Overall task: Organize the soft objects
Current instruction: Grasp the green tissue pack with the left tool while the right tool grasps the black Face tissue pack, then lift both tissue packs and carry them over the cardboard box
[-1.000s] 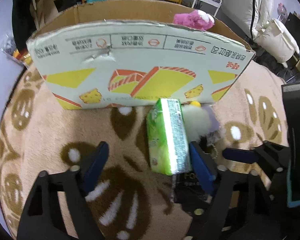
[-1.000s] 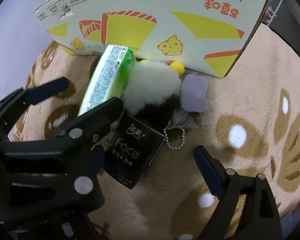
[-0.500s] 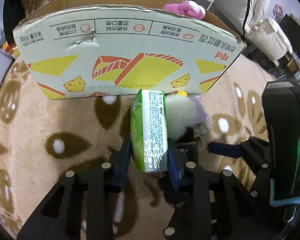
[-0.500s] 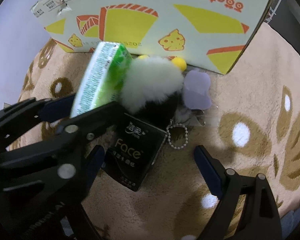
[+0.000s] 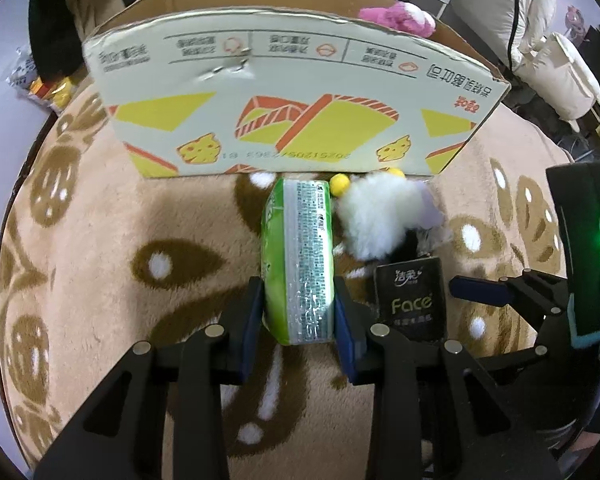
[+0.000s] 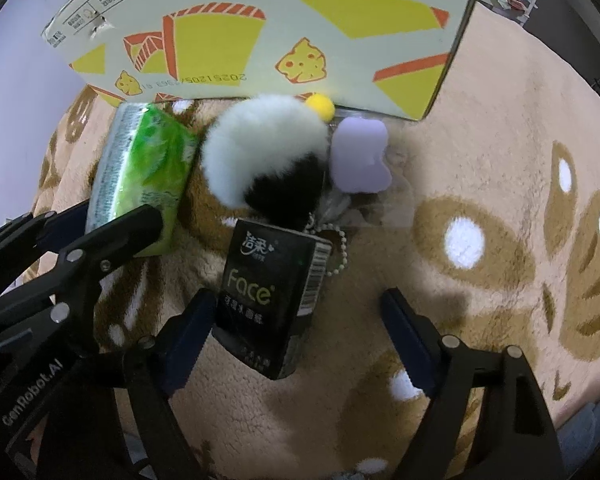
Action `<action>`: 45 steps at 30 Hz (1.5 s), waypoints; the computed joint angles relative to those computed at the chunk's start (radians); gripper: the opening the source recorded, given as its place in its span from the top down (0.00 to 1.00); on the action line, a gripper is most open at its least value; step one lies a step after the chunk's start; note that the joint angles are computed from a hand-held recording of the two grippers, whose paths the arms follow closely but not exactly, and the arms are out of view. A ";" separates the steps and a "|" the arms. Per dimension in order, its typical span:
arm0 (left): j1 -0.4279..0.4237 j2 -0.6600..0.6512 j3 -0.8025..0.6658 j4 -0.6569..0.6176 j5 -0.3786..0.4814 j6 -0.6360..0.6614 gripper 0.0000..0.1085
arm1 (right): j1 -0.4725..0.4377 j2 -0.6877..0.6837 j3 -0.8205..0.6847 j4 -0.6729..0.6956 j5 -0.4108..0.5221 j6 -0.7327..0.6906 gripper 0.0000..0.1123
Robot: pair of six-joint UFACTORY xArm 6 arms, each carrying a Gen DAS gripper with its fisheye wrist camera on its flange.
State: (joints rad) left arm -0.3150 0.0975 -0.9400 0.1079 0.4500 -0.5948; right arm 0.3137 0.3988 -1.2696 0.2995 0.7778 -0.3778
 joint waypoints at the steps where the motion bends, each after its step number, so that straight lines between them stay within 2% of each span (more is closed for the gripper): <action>1: 0.002 -0.006 0.008 -0.005 -0.005 0.001 0.71 | 0.000 -0.002 0.002 -0.004 0.001 0.001 0.27; 4: 0.010 -0.027 0.035 0.017 -0.011 -0.020 0.71 | -0.007 -0.007 0.004 0.006 0.007 -0.007 0.35; 8: 0.017 -0.057 0.065 0.059 -0.010 -0.053 0.71 | -0.016 -0.027 0.023 0.001 -0.005 -0.025 0.54; 10: 0.018 -0.067 0.074 0.076 -0.006 -0.066 0.71 | -0.018 -0.037 0.031 0.016 -0.008 -0.031 0.60; 11: 0.019 -0.074 0.080 0.083 -0.001 -0.070 0.71 | -0.029 -0.045 0.034 0.035 0.001 -0.046 0.67; 20: 0.008 -0.091 0.086 0.123 0.030 -0.109 0.71 | -0.083 -0.072 0.033 0.100 0.036 -0.079 0.69; 25: 0.005 -0.110 0.097 0.184 0.044 -0.167 0.71 | -0.106 -0.164 0.118 0.219 -0.079 -0.159 0.70; 32: -0.007 -0.154 0.107 0.350 0.048 -0.274 0.72 | -0.098 -0.264 0.194 0.399 -0.241 -0.316 0.72; 34: -0.010 -0.182 0.115 0.445 0.046 -0.357 0.72 | -0.097 -0.281 0.201 0.447 -0.260 -0.355 0.72; 36: -0.021 -0.215 0.115 0.607 0.071 -0.498 0.72 | -0.098 -0.304 0.212 0.503 -0.277 -0.399 0.72; 39: -0.024 -0.267 0.123 0.759 0.077 -0.618 0.72 | -0.094 -0.333 0.233 0.602 -0.313 -0.479 0.72; 45: -0.042 -0.339 0.113 0.992 0.121 -0.757 0.72 | -0.064 -0.351 0.229 0.855 -0.347 -0.636 0.72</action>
State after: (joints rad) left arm -0.3570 -0.2412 -0.8271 1.0996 0.5707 -1.3515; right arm 0.2499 0.0483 -1.0402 1.1542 0.4312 -1.0142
